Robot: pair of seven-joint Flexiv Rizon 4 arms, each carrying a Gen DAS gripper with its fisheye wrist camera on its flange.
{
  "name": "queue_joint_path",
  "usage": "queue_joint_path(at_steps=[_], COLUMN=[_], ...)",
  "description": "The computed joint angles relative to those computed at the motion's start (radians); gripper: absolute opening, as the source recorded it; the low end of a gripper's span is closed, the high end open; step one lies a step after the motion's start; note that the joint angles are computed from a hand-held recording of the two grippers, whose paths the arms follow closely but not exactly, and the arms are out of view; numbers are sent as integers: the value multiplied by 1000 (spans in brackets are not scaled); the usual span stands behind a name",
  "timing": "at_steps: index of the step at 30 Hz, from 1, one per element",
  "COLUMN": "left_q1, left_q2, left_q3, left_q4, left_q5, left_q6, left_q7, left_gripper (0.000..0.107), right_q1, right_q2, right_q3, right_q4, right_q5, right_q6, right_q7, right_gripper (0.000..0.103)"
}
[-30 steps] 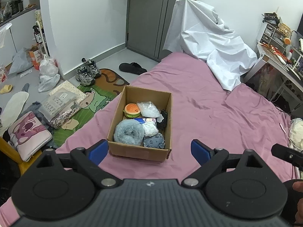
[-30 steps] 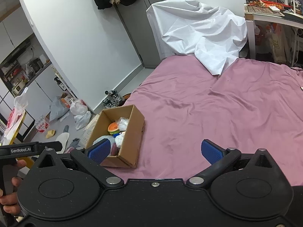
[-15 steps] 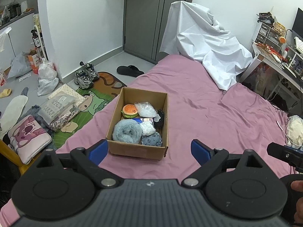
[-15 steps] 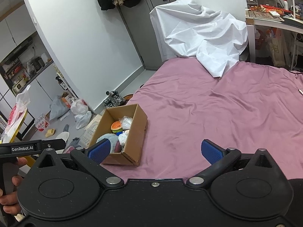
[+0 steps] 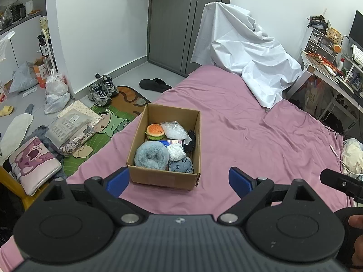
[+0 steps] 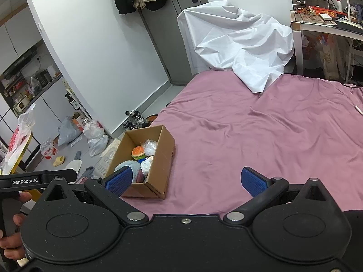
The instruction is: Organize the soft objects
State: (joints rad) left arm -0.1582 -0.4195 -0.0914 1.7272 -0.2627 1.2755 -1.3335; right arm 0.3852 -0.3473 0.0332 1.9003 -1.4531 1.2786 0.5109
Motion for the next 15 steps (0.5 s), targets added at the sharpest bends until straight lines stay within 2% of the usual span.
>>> queue_joint_path(at_steps=[15], left_q1=[1], left_q2=[8], left_q3=[0], left_q4=[10], left_q5=[0], left_q6=[4], left_q7=[-3], left_gripper=[93], right_q1=[2], right_q2=[4], right_q3=[6], right_q4=[2], right_q5=[-5], right_q6=[-12], right_q7=[4], right_gripper=[103])
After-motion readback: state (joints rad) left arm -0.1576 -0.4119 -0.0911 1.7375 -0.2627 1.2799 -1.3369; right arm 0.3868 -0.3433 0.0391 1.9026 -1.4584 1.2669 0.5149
